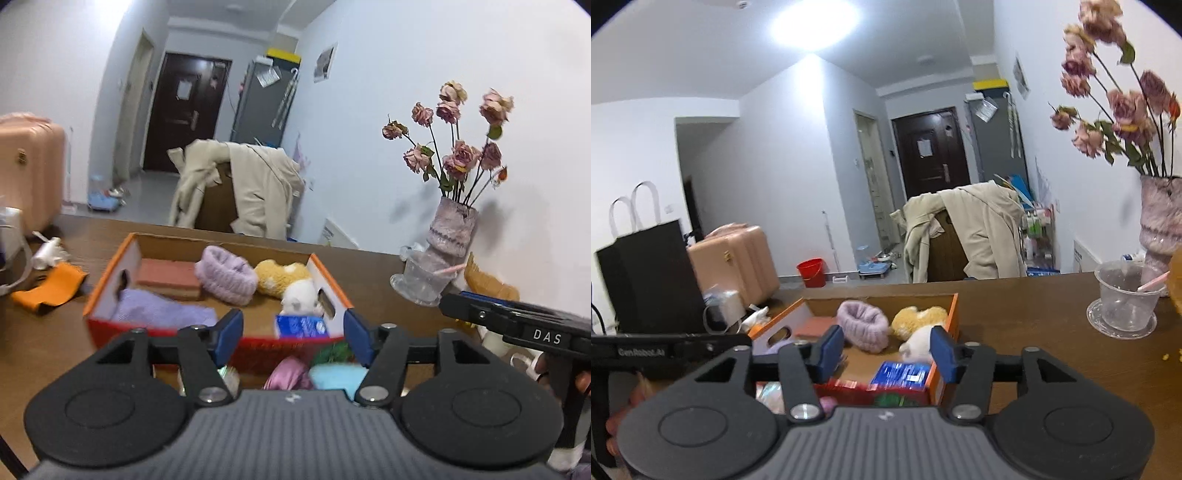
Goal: Organize soft objects
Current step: 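Carry the tissue pack into the box and open both tools, then close both tools on the pink satin bow scrunchie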
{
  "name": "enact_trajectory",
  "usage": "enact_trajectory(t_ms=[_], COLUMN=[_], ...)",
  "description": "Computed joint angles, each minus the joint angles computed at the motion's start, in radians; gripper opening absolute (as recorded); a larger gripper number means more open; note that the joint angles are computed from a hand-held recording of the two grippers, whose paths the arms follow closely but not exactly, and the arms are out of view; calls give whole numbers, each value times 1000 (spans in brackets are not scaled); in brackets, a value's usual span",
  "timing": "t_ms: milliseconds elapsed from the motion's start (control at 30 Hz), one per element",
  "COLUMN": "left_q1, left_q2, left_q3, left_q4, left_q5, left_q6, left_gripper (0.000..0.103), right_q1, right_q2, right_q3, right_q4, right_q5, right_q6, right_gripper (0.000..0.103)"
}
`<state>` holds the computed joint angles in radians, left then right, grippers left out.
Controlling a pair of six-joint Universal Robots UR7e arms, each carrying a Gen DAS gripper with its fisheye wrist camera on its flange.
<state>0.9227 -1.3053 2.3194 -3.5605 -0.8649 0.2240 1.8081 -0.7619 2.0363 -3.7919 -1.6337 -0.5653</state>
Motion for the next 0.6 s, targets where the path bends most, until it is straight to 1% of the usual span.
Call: enact_trajectory(t_ms=[33, 67, 100, 133, 167, 233, 300, 367, 467, 600], left_q1=[-23, -44, -66, -86, -101, -122, -139, -151, -174, -191], left_q2=[-9, -13, -17, -17, -22, -41, -54, -59, -59, -28], left_q3=[42, 81, 124, 167, 204, 264, 316, 354, 381, 381], left_q4=[-33, -69, -102, -130, -135, -100, -66, -49, -37, -61], left_q5=[31, 61, 90, 119, 142, 169, 199, 228, 260, 283], left_q6=[10, 17, 19, 6, -26, -115, -205, -266, -321, -324], left_gripper=[69, 72, 76, 80, 81, 82, 82, 82, 82, 82], right_q1=[-4, -10, -19, -29, -37, -48, -61, -74, -88, -106], right_q2=[-8, -13, -18, -21, -19, -11, -5, -4, -1, -7], right_q3=[35, 64, 97, 123, 146, 191, 230, 267, 310, 339], right_q4=[-18, -29, -36, -35, -36, -48, -68, -84, -116, -149], right_q5=[5, 13, 26, 40, 45, 35, 31, 41, 38, 49], right_q6=[-21, -36, -56, -81, -101, -125, -124, -124, -141, -136], right_gripper=[55, 58, 64, 66, 66, 66, 66, 66, 66, 66])
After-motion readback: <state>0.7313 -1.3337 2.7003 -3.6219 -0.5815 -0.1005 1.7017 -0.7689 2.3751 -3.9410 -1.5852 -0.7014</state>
